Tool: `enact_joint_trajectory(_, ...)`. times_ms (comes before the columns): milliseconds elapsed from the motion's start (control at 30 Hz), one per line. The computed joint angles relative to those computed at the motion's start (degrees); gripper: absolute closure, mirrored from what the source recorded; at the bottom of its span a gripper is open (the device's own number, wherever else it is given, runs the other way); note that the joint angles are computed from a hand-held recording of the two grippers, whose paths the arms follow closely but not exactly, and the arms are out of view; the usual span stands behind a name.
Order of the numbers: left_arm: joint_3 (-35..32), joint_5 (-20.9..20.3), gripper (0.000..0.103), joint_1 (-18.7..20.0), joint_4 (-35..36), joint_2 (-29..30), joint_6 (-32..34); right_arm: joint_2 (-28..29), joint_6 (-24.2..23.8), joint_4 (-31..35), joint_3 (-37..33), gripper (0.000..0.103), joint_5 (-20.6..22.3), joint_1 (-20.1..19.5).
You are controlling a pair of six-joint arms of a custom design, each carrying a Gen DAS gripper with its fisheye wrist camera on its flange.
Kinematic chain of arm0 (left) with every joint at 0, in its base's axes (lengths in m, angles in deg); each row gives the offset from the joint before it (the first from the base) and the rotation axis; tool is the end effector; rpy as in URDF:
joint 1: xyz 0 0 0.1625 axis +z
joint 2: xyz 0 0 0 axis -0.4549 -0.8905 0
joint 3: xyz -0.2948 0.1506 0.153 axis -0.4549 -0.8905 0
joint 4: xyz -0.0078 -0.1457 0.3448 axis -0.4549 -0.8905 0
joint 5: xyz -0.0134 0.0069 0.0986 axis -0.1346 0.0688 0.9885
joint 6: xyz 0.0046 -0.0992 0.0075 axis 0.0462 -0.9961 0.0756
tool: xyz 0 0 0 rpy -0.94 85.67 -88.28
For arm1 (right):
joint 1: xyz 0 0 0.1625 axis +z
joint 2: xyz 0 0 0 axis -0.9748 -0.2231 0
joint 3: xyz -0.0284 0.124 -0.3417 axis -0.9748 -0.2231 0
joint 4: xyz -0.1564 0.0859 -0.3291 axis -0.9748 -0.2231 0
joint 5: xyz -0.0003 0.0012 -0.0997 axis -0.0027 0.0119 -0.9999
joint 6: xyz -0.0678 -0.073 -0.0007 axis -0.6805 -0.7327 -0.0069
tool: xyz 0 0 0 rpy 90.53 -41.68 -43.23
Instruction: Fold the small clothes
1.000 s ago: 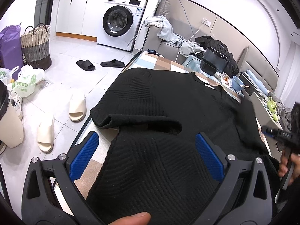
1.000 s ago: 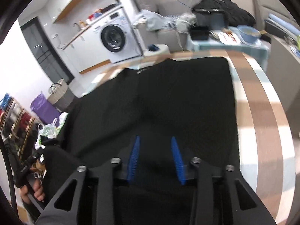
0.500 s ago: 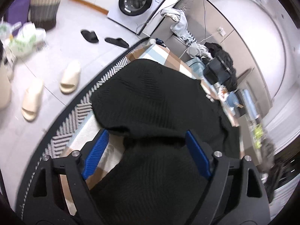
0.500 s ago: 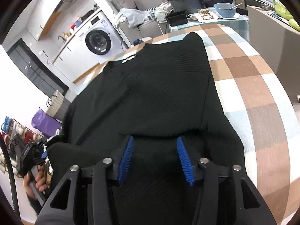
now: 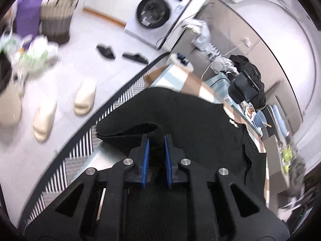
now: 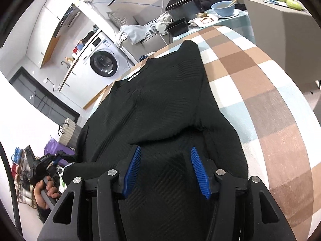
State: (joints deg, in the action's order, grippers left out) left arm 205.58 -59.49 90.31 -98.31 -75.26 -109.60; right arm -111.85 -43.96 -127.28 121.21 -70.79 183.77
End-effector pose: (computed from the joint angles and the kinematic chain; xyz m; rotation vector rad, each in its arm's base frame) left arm 0.0435 -0.4024 0.3873 -0.5823 2.1413 -1.4437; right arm 0.2369 -0.4165 0.0270 0.3601 -2.8290 0.7699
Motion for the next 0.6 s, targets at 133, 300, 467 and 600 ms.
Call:
enact_joint_trajectory(133,-6.78,0.38,0.093,-3.78,-7.92,9.83,13.98,-0.8,0.5,-1.92,1.82,0.05,0.29,-0.29)
enact_joint_trajectory(300,-16.38,-13.88,0.093,-3.97,-1.18,20.77,24.22,-1.91,0.81,-2.7,3.05,0.05,-0.23,-0.16)
enact_joint_trajectory(467,-17.95,-14.58,0.052,-4.67,3.57,24.38,24.57,-2.97,0.56,-3.19,4.23,0.044,-1.37,0.12)
enact_joint_trajectory(600,-14.75,-13.73,0.032,-4.59,0.08,21.55,22.62,-3.39,-0.47,-2.58,4.28,0.044,-1.96,0.15)
